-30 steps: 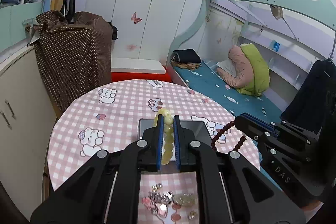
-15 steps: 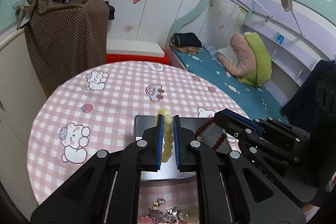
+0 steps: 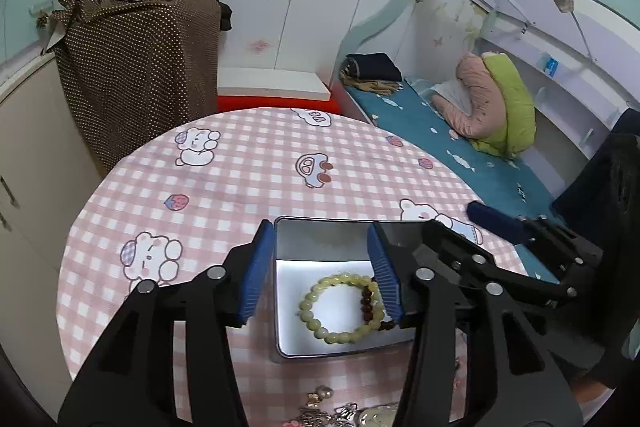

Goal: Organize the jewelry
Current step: 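Withdraw both open tools up out of the tin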

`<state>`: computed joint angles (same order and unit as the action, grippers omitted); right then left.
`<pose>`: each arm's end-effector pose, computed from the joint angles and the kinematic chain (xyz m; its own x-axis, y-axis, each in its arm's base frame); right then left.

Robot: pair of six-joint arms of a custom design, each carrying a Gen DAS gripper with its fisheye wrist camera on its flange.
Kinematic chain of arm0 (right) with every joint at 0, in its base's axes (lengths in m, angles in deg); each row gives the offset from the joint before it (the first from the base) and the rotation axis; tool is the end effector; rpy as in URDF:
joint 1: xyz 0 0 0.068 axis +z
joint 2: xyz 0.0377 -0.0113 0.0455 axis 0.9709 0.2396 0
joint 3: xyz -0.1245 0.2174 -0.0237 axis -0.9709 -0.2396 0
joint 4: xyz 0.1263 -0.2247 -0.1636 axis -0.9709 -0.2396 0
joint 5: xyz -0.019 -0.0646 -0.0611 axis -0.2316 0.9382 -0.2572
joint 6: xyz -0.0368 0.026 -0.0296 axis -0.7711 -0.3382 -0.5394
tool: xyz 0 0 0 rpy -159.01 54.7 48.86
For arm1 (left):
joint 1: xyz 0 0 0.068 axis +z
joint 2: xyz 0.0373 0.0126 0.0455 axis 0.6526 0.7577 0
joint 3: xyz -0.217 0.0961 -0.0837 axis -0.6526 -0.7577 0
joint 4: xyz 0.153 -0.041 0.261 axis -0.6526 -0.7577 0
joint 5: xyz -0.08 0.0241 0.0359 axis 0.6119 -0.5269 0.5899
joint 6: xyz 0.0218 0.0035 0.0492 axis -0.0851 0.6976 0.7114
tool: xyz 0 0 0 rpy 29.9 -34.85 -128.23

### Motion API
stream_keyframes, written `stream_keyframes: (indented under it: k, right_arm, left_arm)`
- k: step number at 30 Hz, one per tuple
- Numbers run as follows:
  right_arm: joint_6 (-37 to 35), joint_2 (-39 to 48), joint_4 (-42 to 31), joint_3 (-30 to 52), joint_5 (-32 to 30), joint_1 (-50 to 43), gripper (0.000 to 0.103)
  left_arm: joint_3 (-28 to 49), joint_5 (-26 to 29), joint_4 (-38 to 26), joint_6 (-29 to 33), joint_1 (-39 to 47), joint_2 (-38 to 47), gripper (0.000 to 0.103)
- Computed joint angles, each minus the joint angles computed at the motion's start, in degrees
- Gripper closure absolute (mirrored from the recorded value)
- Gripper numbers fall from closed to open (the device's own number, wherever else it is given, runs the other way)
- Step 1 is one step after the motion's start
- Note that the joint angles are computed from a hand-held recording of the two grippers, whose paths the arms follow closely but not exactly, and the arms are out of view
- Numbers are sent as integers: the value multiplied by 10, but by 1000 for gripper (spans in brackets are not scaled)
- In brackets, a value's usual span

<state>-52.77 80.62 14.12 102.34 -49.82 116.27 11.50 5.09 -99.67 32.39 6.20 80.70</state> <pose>0.2574 0.2119 0.2180 -0.5342 -0.3323 -0.7773 -0.5300 0.8480 0.0018 0.2334 -0.1437 0.2110 -0.6185 -0.2326 -0.7506 -0.1006 0.9708 -0.2179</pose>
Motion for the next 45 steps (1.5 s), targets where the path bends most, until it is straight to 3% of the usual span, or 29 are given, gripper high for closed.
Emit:
stream_keyframes:
  k: [12,24,37,45]
  right_arm:
    - [-8,-40,-8,-18,9,2,41]
    - [2,-110,-29,-58,17,14,38]
    - [19,-215,-66,-127,39,52,25]
    - [32,-259,-88,-161,42,63,16]
  left_arm:
    - [5,-16,-27,-12,-20,-8,48]
    - [1,-73,-81,-53,-86,-42,43]
    - [-20,-140,-190,-173,-189,-74,37]
    - [-43,-156,-250,-251,-236,-93,26]
